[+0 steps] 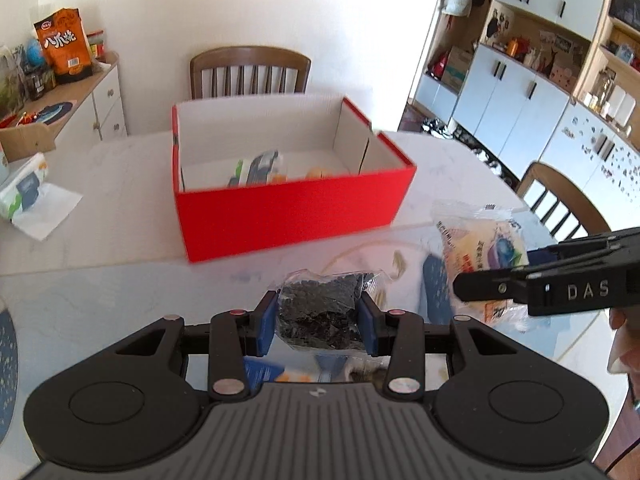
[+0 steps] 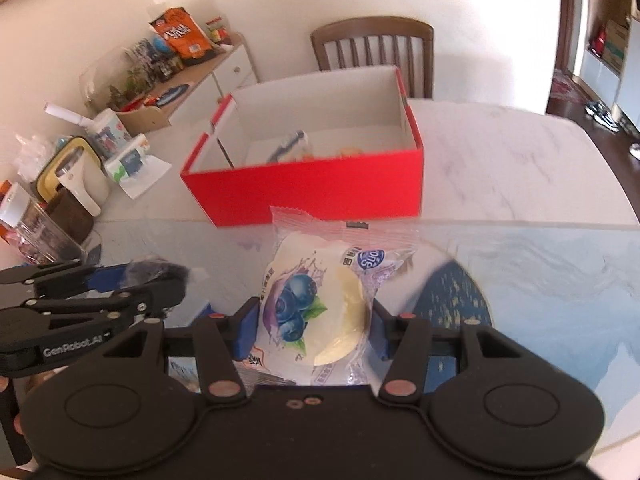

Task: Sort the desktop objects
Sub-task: 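Carry the seaweed pack with the left tool while the right tool carries the blueberry bun into the box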

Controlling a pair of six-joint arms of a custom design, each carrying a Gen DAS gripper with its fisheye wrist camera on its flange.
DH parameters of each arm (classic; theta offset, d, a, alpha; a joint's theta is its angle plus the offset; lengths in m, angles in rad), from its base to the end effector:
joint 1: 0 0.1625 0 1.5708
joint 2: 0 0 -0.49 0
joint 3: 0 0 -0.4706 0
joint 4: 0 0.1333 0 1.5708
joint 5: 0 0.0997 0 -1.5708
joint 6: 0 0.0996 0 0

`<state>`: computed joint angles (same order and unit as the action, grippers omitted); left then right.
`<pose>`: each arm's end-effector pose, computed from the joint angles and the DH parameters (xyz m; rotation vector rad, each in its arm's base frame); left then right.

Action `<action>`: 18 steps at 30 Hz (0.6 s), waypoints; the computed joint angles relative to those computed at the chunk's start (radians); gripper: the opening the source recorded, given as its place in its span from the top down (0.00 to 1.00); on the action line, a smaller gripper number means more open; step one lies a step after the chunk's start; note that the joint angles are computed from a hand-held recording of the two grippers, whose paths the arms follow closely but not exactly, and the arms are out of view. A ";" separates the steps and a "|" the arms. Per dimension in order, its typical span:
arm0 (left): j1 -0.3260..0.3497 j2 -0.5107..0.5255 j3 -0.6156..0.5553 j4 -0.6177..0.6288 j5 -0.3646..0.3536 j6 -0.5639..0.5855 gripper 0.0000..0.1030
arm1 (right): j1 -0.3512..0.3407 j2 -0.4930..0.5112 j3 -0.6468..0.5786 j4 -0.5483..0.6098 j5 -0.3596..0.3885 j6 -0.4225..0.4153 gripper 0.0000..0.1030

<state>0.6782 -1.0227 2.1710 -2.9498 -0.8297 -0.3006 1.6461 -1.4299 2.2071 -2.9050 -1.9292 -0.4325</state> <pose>-0.3119 -0.5088 0.1028 0.6310 2.4607 -0.7971 0.1386 -0.5293 0.2912 0.5270 -2.5712 0.6532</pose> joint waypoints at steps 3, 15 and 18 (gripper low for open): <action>0.007 0.020 -0.041 -0.007 0.010 0.007 0.61 | -0.002 0.006 -0.039 0.038 0.036 -0.018 0.48; 0.047 0.091 -0.169 -0.004 0.070 0.037 0.61 | -0.002 0.078 -0.173 0.114 0.077 -0.087 0.48; 0.061 0.109 -0.203 0.001 0.079 0.049 0.61 | 0.001 0.105 -0.207 0.102 0.071 -0.106 0.48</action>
